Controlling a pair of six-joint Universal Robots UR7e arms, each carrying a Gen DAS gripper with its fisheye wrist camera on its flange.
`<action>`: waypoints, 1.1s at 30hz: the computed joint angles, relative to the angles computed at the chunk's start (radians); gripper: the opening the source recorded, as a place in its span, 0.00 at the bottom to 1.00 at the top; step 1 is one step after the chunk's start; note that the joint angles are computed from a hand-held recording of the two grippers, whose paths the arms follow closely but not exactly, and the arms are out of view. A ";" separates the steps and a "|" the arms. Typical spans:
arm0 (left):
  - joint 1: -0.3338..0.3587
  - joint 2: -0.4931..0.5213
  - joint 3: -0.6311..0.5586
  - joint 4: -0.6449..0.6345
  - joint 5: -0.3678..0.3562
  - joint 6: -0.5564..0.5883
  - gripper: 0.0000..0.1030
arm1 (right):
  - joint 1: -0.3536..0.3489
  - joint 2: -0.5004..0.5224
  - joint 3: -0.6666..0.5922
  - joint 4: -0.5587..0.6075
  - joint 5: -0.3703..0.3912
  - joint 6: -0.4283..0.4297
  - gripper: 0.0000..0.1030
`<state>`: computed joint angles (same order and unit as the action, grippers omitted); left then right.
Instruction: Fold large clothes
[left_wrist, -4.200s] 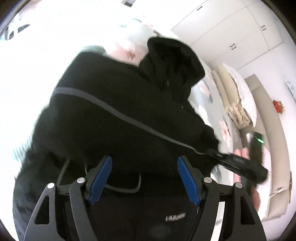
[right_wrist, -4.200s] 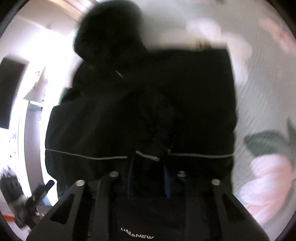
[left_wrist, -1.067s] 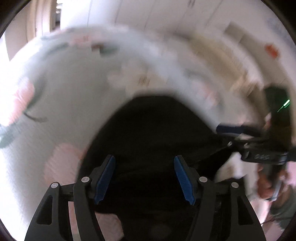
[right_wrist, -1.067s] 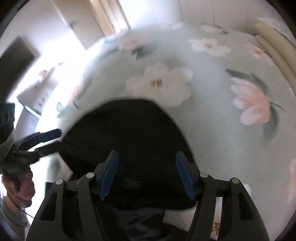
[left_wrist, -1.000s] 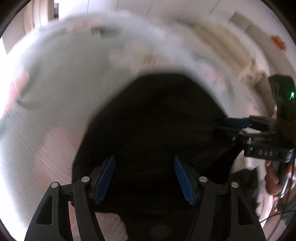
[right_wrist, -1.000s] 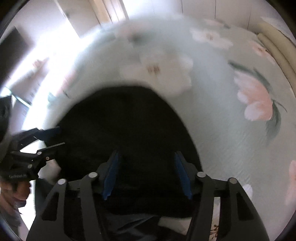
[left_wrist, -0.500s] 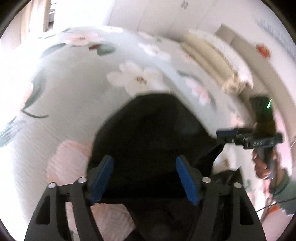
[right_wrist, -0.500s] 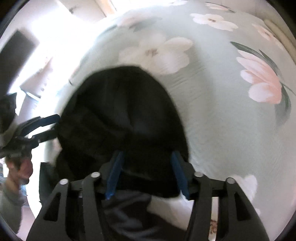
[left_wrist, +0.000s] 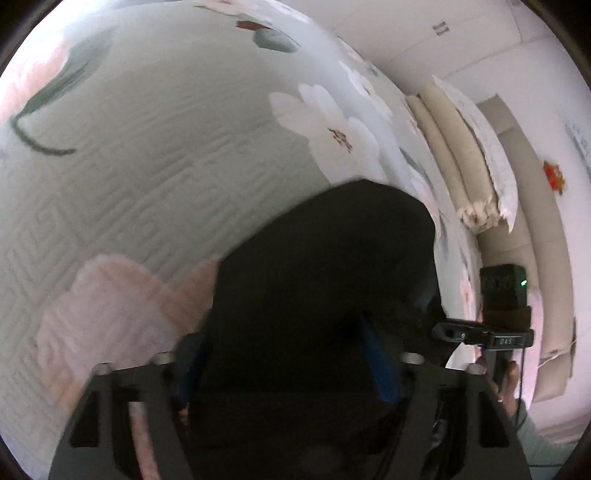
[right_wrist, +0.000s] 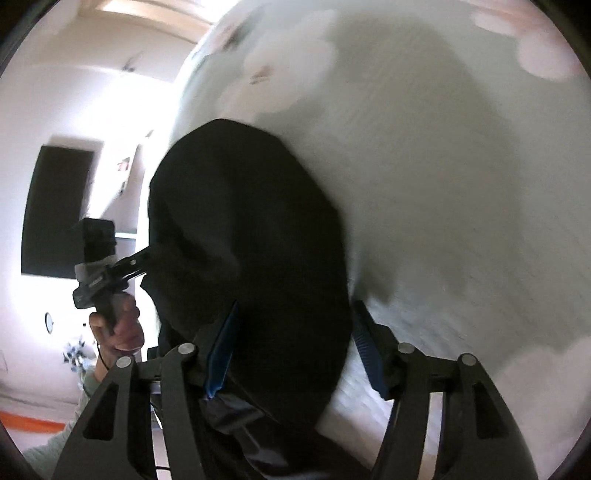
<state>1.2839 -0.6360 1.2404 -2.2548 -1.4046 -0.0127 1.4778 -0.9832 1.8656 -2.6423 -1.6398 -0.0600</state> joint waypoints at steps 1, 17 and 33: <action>-0.012 0.002 0.017 -0.024 0.035 0.009 0.41 | 0.024 0.018 -0.010 -0.003 -0.041 0.002 0.46; -0.318 -0.700 0.814 -0.382 0.121 0.179 0.16 | 0.520 -0.266 0.417 -0.402 -0.461 -0.141 0.18; -0.422 -1.074 1.076 -0.015 0.322 -0.148 0.18 | 0.655 -0.545 0.626 0.008 -0.614 0.316 0.31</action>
<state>0.8621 -1.7098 2.3164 -2.2703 -1.0825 -0.1607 2.1333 -1.5286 2.4920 -2.6347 -2.2540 0.2557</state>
